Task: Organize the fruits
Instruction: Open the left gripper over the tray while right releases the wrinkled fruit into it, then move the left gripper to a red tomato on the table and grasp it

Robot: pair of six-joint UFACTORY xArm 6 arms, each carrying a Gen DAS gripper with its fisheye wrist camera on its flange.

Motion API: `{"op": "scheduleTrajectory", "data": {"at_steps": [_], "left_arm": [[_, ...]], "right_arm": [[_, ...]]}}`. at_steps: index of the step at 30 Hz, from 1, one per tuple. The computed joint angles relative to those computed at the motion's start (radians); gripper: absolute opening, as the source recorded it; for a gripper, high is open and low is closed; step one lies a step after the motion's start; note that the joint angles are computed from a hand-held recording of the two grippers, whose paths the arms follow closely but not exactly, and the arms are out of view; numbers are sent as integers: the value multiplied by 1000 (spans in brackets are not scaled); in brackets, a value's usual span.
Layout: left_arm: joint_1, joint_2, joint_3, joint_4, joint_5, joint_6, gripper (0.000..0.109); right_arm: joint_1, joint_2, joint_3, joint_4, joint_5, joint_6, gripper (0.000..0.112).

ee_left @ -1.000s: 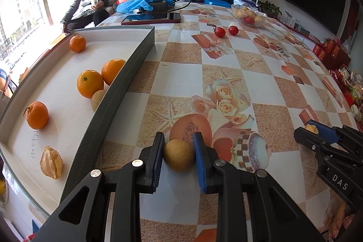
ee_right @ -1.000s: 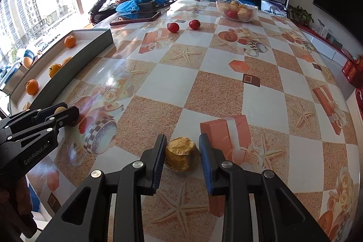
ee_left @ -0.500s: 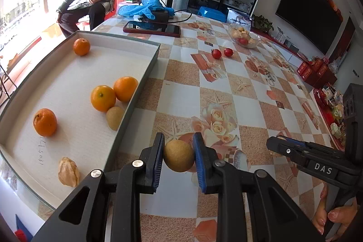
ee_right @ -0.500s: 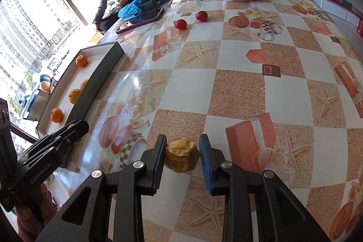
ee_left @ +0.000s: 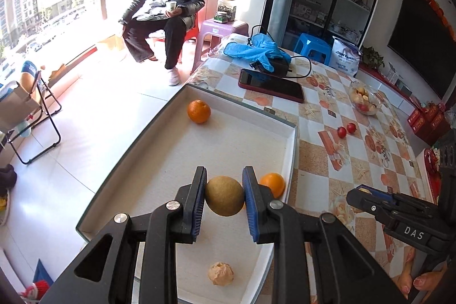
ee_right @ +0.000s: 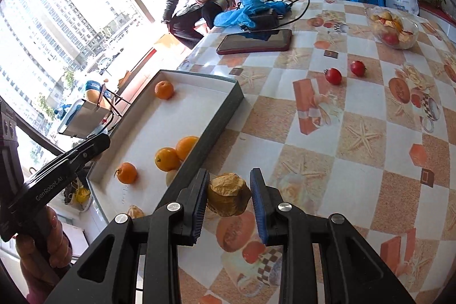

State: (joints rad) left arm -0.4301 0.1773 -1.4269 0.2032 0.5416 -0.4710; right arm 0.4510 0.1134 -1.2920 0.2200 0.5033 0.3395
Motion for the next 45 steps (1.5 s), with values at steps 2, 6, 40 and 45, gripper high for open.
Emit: {"op": "scheduleTrajectory", "data": {"at_steps": [2, 6, 40, 45], "left_arm": [[18, 15, -29, 11, 15, -12, 28], [37, 51, -66, 35, 56, -27, 28], [-103, 176, -283, -49, 196, 143, 80], [-195, 326, -528, -117, 301, 220, 80]], "right_arm": [[10, 67, -96, 52, 22, -45, 31], [25, 199, -282, 160, 64, -111, 31], [-113, -22, 102, -127, -60, 205, 103], [-234, -185, 317, -347, 11, 413, 103]]}}
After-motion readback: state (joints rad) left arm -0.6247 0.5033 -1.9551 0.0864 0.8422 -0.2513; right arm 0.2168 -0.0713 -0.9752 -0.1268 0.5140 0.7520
